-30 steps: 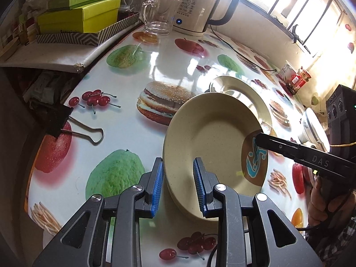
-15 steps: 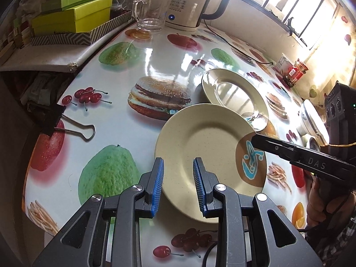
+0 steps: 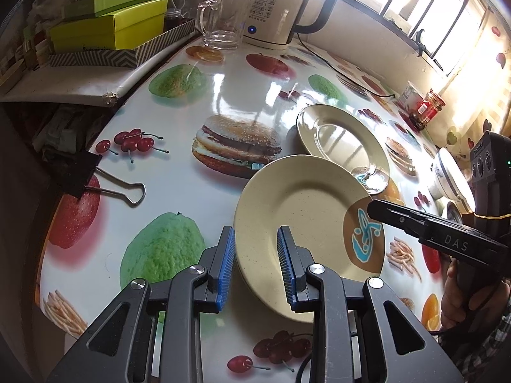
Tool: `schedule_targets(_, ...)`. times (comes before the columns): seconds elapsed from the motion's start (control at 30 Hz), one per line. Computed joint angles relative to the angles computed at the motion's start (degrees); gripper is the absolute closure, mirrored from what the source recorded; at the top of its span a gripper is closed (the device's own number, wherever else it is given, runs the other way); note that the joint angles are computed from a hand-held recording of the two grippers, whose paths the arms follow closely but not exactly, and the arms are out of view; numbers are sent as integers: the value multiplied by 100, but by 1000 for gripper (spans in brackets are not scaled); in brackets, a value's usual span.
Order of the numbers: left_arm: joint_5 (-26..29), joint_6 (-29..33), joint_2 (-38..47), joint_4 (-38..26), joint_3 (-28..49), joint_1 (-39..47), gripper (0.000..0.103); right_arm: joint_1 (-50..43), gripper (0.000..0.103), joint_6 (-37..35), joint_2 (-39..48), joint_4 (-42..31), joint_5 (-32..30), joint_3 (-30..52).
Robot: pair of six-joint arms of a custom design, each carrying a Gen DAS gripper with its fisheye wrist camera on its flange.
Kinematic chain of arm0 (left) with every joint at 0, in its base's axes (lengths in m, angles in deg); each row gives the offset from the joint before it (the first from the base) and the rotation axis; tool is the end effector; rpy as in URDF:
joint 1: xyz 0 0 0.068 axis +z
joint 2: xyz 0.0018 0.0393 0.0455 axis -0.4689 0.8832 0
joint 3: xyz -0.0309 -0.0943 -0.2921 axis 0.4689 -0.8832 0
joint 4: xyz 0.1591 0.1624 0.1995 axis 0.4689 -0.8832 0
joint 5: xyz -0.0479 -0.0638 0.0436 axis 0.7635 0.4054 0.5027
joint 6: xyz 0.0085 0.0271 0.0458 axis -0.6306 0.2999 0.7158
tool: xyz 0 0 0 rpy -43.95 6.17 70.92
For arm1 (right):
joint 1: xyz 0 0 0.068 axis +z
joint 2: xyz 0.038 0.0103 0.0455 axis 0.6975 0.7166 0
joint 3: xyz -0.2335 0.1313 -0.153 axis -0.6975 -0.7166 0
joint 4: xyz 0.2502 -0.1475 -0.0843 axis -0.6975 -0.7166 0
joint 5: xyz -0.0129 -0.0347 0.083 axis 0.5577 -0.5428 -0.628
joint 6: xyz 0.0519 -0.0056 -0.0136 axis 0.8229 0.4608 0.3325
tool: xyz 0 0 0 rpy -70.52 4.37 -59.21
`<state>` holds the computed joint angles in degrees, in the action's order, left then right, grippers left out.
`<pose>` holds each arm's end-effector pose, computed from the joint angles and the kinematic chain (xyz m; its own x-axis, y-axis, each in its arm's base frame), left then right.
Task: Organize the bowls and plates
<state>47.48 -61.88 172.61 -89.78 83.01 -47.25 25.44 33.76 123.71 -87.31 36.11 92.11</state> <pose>0.2899 -0.1101 0.1038 -0.8574 0.1748 -0.4840 0.3314 0.9071 -0.2595 0.2633 -0.0715 0.0967 -0.8817 0.2456 -0.4029 0.0601 0.9054 0.4204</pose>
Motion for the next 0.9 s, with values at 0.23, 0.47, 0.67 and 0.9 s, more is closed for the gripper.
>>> schedule_targets(0.23,2,-7,89,17,41,38,75,-8,68,-36,34,14,6,-17)
schedule_targets(0.47,423,-40,419,-98,189,206,75,1,66,-13,166,42,-43,-31)
schedule_targets(0.67,732,-22,550,-153,200,323,75,71,72,21,156,49,-179,-94)
schedule_targets(0.9,712,0,523,-193,187,430,75,79,78,123,110,85,-272,-206)
